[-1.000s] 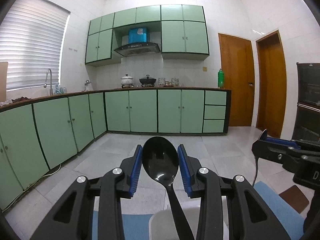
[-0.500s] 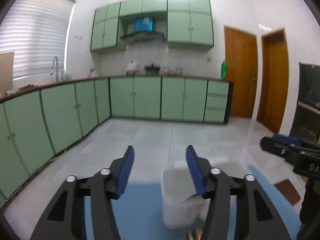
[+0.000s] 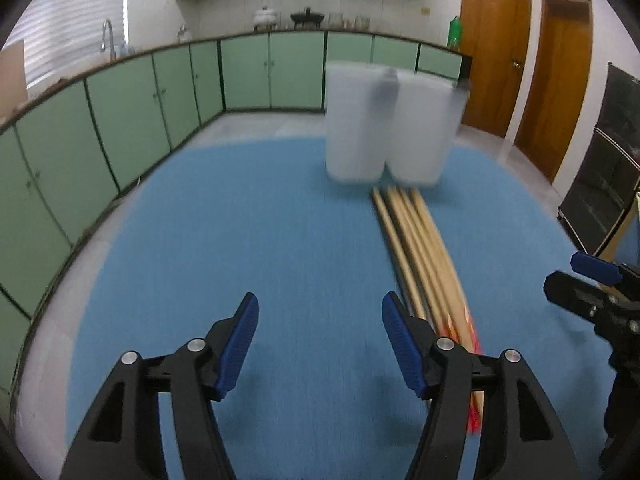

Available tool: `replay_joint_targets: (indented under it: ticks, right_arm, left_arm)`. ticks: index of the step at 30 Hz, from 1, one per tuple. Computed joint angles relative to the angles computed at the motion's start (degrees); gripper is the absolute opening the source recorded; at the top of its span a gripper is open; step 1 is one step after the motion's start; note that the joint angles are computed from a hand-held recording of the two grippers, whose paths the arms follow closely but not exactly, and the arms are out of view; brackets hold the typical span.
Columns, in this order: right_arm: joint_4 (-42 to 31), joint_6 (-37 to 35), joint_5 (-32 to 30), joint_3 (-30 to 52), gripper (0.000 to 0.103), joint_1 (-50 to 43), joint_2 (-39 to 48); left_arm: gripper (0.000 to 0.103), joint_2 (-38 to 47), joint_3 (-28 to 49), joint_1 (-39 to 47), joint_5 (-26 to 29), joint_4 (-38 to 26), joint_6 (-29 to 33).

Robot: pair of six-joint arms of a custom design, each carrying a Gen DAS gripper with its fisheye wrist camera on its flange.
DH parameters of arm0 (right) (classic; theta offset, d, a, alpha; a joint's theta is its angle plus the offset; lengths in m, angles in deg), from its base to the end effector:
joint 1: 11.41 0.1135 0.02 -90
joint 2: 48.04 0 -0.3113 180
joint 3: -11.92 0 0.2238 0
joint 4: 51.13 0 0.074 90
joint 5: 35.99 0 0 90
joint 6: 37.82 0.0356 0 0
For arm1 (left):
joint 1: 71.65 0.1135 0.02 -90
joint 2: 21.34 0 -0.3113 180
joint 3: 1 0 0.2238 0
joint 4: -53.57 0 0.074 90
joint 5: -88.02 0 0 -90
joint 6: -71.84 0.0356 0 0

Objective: Organize utensils
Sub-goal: 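Withdraw both tools from the caddy back over the chopsticks, then grasp a red-patterned chopstick with the right tool while the left tool grasps a black chopstick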

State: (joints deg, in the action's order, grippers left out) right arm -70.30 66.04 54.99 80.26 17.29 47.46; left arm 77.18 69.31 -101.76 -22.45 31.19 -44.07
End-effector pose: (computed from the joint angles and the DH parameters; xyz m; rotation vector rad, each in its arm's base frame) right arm 0.2850 0.1554 0.2419 -0.3024 2.3859 0.3306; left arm 0.2930 -0.1555 0.2326 -0.0665 2.3793 -0.0209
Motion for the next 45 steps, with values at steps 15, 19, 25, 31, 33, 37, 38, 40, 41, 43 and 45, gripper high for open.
replay_joint_targets:
  ticks: [15,19,25,31,33,37,38,40,41,43,45]
  right_arm:
    - [-2.25,0.59,5.67,-6.85,0.089,8.71,-1.37]
    - [-3.94,-0.27,9.10,-5.52,0.089,10.52,0.22]
    - [-4.25,-0.55,9.32,-4.74,0.089,10.41,0.69]
    - [-5.56,0.00,13.06,-5.53,0.089,9.23,-1.04]
    - [-5.86,0.08,13.79,-6.12,0.089,8.60,-1.87]
    - [-2.89,1.43,6.91,-7.92,0.083,6.32,-3.57]
    - [-2.63,1.40,5.93,-7.70,0.081,6.25,-3.38]
    - [-1.52,1.17,5.11,-7.48,0.067,7.02,-2.35]
    - [-1.52,1.07,5.32,-7.31,0.061,7.47,-1.81]
    - [-0.51,1.11,6.98,-7.16,0.051,8.23,-1.06]
    - [0.14,0.94,6.17,-7.44,0.034,7.92,-1.29]
  left_arm:
    - [0.066,-1.71,-3.80,-5.71,-2.81,-5.04,-8.08]
    - [0.066,-1.74,-3.86,-5.99,-2.48,-5.45,-8.42]
    - [0.069,-1.44,-4.37,-6.83,-2.87,-5.37,-8.50]
    - [0.069,-2.13,-4.94,-6.88,-2.54,-5.21,-8.58]
    - [0.069,-2.36,-5.09,-7.01,-2.52,-5.31,-8.57]
    - [0.070,-2.52,-5.22,-7.34,-2.62,-5.37,-8.98]
    - [0.070,-2.56,-5.17,-7.43,-2.64,-5.47,-9.10]
    - [0.070,-2.67,-5.22,-7.48,-2.46,-5.42,-9.20]
    - [0.070,-2.73,-5.22,-7.58,-2.31,-5.39,-9.28]
    - [0.070,-2.80,-5.33,-7.71,-2.26,-5.32,-9.19]
    - [0.070,-2.89,-5.48,-7.69,-2.24,-5.24,-8.94]
